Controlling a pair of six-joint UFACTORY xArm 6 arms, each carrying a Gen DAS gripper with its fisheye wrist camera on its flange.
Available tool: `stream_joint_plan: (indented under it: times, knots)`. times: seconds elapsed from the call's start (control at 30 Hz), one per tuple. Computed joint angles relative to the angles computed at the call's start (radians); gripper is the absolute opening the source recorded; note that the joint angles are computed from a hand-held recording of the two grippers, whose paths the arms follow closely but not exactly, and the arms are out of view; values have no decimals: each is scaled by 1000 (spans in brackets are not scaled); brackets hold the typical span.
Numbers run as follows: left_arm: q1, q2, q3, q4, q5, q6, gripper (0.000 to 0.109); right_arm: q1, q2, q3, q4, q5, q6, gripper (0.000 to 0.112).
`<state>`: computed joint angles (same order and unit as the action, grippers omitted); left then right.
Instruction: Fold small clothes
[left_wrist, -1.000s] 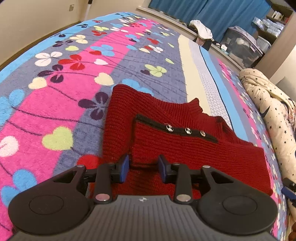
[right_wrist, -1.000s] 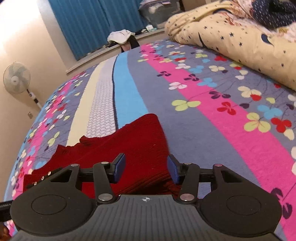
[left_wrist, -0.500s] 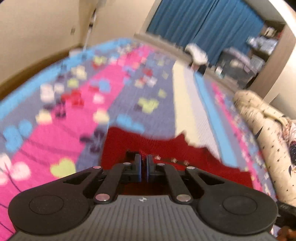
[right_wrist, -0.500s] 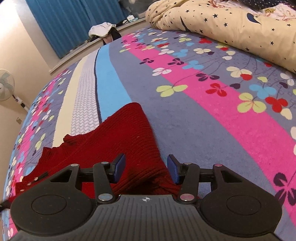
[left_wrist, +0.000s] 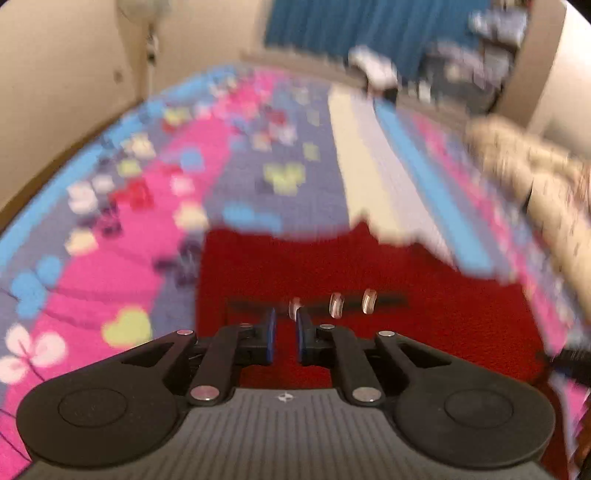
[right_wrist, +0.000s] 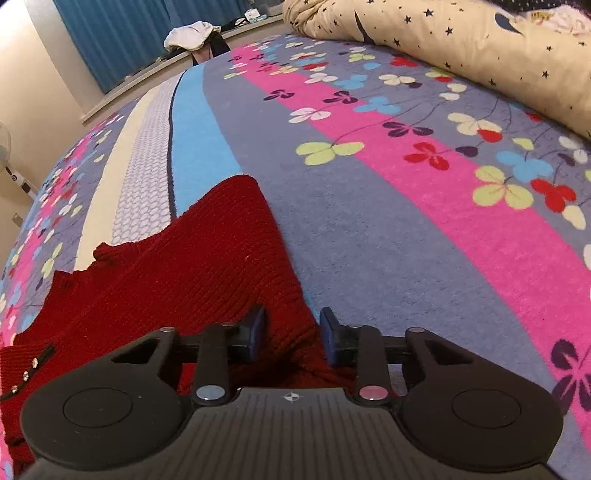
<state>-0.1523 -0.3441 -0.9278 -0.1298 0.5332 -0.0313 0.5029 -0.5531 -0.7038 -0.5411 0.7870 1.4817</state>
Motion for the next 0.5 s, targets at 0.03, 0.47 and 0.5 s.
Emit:
stream_joint_plan:
  times: [0.03, 0.47, 0.5]
  knots:
    - [-2, 28, -18, 66, 56, -49, 11, 3, 2, 0, -4, 4, 3, 32]
    - [-66, -195, 170, 179, -137, -16, 54, 79, -109, 2, -148, 65, -30, 36]
    - [-70, -241, 186, 213, -135, -32, 71, 104, -140, 0, -193, 88, -17, 37]
